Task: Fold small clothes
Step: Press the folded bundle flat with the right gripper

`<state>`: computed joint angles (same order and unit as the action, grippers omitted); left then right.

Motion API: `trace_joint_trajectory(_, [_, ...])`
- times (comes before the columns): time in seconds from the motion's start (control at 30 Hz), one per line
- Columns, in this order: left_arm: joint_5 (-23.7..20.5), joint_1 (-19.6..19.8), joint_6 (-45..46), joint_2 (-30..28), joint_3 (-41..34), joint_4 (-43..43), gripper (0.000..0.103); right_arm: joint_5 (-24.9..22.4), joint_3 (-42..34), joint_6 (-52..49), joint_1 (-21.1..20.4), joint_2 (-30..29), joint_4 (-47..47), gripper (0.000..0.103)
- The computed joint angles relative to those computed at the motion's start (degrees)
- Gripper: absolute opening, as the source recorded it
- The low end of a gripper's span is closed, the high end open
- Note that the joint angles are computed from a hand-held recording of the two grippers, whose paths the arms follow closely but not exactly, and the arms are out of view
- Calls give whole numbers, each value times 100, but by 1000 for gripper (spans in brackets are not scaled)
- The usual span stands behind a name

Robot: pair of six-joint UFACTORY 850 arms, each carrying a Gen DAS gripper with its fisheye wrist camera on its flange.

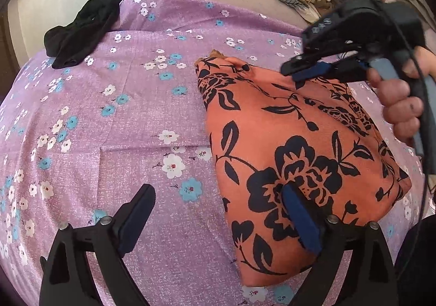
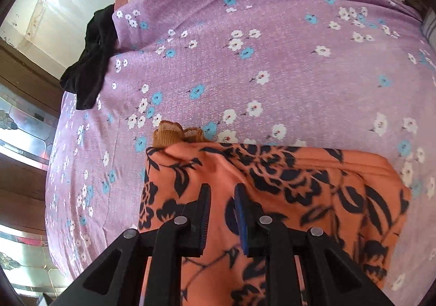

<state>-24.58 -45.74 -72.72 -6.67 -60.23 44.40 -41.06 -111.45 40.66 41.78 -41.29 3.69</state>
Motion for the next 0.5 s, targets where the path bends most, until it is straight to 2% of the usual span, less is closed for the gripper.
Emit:
trace_joint_trajectory(0.13, [-444,-199,-601,-70,-49,761,101,505,1496,217,60,1108,-188,21])
trace_joint_trajectory(0.27, [-613,-253,-736,-86,-67,895,102,884,2604,507,216,1919,-409,21])
trace_joint_trajectory(0.37, [-641,-279,-831,-91,-42,1018,103,1007,3066,611,268,1979,-327,31])
trace_joint_trajectory(0.43, [-681,-313,-1011,-98,-15,1219,103,1773,3563,822,254,2158,-431,32])
trace_joint_trajectory(0.47, [-689,-317,-1070,-97,3,1293,103,1952,3663,727,223,2207,-316,32])
trace_joint_trajectory(0.5, [-724,-333,-1125,-98,7,1358,103,1892,3617,468,174,2194,-10,32])
